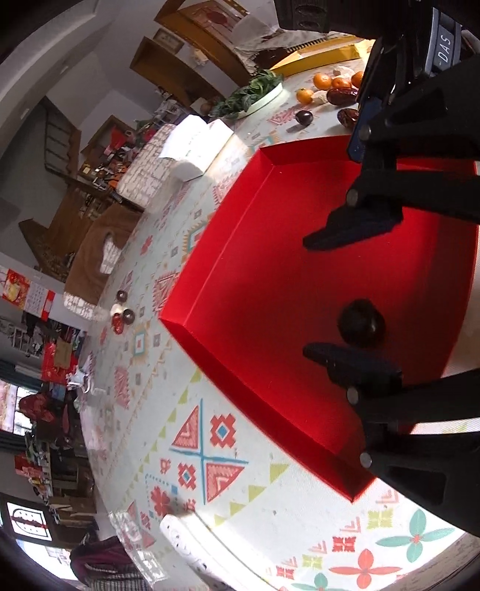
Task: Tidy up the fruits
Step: 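Carry both fruits over the red tray and open both tools to drop them, then grasp the beige yam cube with the left tool while the right tool grasps a red date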
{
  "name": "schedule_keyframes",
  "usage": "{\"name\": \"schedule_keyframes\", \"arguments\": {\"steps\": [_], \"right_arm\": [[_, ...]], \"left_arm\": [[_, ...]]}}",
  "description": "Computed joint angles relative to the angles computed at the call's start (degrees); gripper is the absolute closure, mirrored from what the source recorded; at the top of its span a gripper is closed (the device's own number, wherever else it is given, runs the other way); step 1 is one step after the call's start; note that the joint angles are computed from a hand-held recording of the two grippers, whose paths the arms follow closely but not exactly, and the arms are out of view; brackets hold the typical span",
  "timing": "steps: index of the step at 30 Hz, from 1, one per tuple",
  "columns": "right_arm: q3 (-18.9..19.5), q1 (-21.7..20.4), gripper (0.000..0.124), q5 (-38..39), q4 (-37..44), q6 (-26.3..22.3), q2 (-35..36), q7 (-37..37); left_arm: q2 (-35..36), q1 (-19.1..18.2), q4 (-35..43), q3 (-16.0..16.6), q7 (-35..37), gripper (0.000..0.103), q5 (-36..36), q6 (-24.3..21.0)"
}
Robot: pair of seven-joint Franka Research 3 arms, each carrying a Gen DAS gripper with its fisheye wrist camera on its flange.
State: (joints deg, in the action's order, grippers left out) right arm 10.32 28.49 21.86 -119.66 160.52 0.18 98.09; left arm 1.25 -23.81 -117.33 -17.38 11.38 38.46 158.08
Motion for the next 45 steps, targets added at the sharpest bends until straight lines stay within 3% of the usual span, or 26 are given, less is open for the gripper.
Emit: {"name": "schedule_keyframes", "arguments": {"steps": [6, 8, 13, 15, 16, 20, 25, 31, 37, 45], "right_arm": [[0.2, -0.4, 0.072, -4.9, -4.3, 3.8, -5.0, 3.8], [1.0, -2.0, 0.067, -9.4, -7.9, 6.1, -9.0, 7.9], [6.2, -12.1, 0.042, -20.4, -20.0, 13.3, -21.6, 20.2], [8.7, -17.7, 0.036, -21.3, -24.4, 12.0, -27.6, 23.9], [8.3, -18.6, 0.036, -20.9, -25.7, 10.1, -29.7, 24.5], [1.5, -17.3, 0.036, -16.3, -32.5, 2.8, -37.2, 23.5], [-3.4, -14.8, 0.043, -11.4, -37.0, -0.1, -39.8, 18.7], [-2.0, -15.2, 0.047, -9.8, -36.4, 1.4, -37.5, 15.0], [-3.5, -14.3, 0.047, -7.2, -36.6, 3.7, -35.8, 12.9], [-4.6, -13.9, 0.047, -5.0, -37.3, 3.6, -36.5, 10.9]], "left_arm": [[-2.9, -0.1, 0.1, -0.9, -5.0, 0.045, 5.1, -1.4], [-3.8, -0.2, 0.6, -1.7, -7.1, 0.038, 7.9, -1.7], [-3.2, -1.4, 3.8, -3.6, -8.3, 0.03, 11.8, -1.4], [-1.8, -2.5, 5.8, -4.0, -7.1, 0.027, 12.2, -1.6], [-0.8, -3.2, 7.0, -4.2, -6.4, 0.026, 12.2, -1.9], [3.8, -6.3, 11.5, -3.9, -2.5, 0.026, 10.1, -2.1], [9.6, -10.5, 17.0, -2.8, 2.4, 0.026, 6.6, -3.0], [14.4, -14.6, 21.9, -1.7, 10.5, 0.026, 3.0, -6.1], [19.6, -17.4, 27.1, -1.1, 18.7, 0.042, -1.4, -9.6], [27.1, -21.4, 36.7, 1.7, 23.0, 0.042, -2.5, -16.5]]}}
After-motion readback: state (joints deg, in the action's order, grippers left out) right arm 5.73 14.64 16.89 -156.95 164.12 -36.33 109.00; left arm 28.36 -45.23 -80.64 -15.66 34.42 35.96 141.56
